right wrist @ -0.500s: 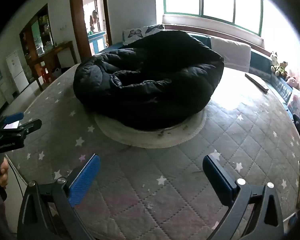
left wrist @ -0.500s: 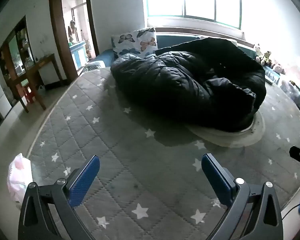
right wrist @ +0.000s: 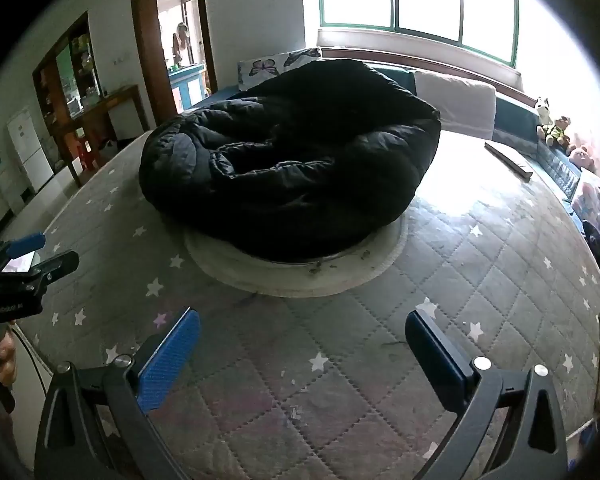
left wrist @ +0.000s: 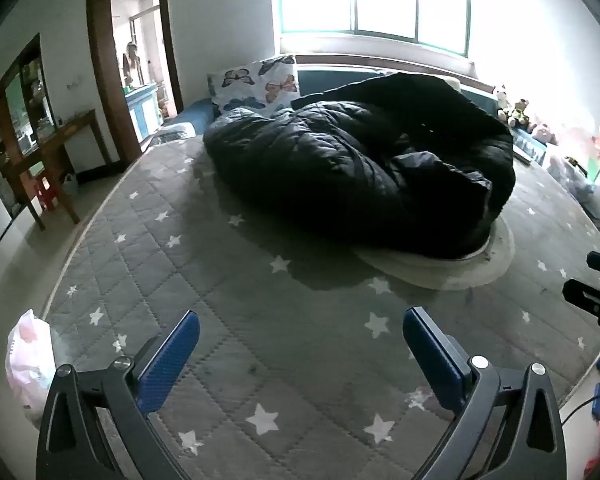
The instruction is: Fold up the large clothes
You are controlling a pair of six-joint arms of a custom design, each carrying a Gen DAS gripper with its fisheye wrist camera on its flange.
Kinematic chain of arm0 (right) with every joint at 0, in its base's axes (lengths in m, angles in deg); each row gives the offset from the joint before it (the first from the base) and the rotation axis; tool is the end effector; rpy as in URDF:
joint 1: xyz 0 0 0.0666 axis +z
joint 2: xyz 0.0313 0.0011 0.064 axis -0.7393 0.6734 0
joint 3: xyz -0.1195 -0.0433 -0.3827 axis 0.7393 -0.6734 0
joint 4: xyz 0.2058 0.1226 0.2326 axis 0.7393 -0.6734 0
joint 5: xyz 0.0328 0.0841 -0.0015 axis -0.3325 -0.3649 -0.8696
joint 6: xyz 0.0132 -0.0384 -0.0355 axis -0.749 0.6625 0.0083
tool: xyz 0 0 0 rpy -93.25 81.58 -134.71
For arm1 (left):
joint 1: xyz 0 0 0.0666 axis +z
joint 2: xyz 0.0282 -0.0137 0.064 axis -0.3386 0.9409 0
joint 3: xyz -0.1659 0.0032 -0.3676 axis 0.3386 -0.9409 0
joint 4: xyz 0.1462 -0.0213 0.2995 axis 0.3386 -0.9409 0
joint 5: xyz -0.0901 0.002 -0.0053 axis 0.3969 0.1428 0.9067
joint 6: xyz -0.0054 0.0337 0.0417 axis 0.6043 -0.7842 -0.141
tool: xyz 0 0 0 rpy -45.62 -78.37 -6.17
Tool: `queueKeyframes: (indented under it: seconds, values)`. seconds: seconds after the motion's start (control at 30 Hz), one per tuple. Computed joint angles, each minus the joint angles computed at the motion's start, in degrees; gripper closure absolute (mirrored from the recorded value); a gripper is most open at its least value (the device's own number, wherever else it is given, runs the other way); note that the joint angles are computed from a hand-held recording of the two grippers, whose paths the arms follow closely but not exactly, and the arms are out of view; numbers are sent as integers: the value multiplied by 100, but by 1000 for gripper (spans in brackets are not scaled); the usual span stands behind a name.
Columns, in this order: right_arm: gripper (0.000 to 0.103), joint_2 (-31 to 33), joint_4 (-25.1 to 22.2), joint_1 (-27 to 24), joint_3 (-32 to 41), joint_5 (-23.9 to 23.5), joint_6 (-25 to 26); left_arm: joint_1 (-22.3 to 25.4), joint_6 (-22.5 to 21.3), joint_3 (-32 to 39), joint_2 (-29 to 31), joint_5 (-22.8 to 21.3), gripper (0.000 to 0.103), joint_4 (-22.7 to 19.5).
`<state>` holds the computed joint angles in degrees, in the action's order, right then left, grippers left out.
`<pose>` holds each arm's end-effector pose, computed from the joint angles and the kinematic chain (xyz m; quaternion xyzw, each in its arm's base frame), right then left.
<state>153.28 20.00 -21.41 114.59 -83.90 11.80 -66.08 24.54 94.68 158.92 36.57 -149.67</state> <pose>0.3131 0.1504 0.4794 -0.1212 0.9257 0.0690 0.3516 0.3002 -0.2858 0.4534 -0.0264 0.9244 0.0299 0.3794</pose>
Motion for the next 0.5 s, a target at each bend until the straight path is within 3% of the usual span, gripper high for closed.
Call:
queueKeyframes:
  seconds: [0.5]
  values:
    - [0, -18, 34, -20, -26, 40, 60, -109, -250, 53, -1, 260, 0, 195]
